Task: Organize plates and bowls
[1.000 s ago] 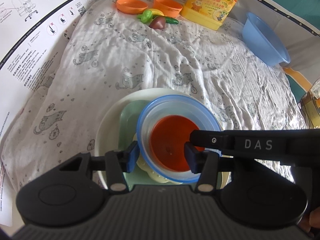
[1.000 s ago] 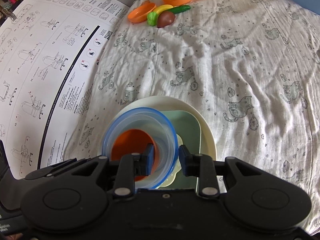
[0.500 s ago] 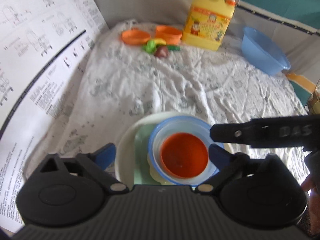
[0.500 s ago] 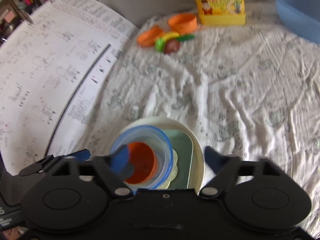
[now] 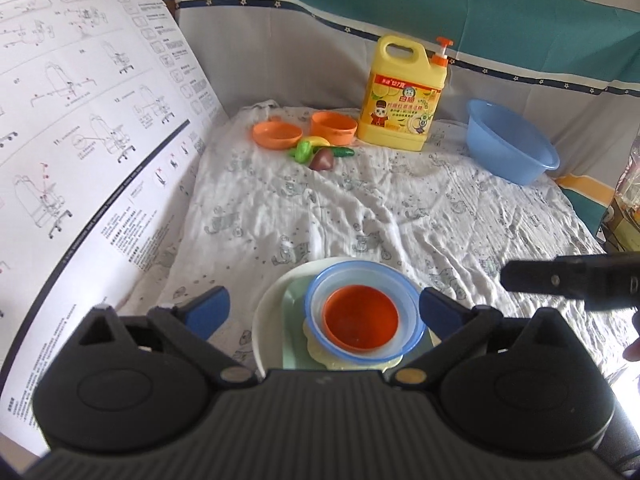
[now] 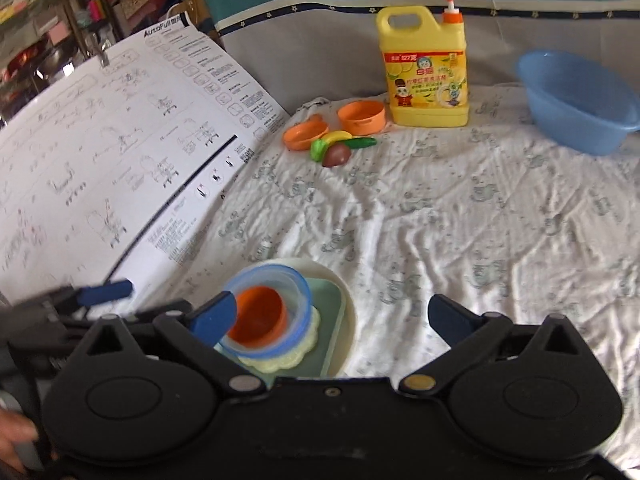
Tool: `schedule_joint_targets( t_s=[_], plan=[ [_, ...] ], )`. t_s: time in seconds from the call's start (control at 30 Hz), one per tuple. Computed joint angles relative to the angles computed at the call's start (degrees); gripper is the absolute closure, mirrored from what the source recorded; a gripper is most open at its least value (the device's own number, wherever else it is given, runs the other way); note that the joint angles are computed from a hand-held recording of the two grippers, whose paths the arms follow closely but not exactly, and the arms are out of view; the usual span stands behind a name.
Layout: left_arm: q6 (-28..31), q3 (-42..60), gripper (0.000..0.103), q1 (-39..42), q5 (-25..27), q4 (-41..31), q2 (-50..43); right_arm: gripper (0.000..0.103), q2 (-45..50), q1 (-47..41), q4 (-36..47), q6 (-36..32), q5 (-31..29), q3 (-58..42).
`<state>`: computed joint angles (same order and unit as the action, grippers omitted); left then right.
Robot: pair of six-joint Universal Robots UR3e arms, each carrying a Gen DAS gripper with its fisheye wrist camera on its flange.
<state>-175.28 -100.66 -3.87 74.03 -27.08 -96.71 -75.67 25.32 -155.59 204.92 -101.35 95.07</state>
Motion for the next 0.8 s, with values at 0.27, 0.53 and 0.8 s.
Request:
schedule_joint_targets(
  t_s=[0.27, 0.53, 0.8],
  plan=[
    [0.7, -5.2, 0.0, -0.4, 1.5, 1.9, 3.4, 0.0, -2.4, 3.1, 1.0, -2.8, -2.0, 4.0],
    [-0.4, -7.0, 0.0, -1.8, 3.7, 4.6, 2.7, 0.0, -0.2, 6.5, 2.0, -6.0, -4.2, 3.0],
    [0.1, -6.2, 0.0, -2.5, 4.8, 3.8, 1.9, 0.0, 0.0, 7.9, 2.1, -6.9, -5.9, 3.5]
  ],
)
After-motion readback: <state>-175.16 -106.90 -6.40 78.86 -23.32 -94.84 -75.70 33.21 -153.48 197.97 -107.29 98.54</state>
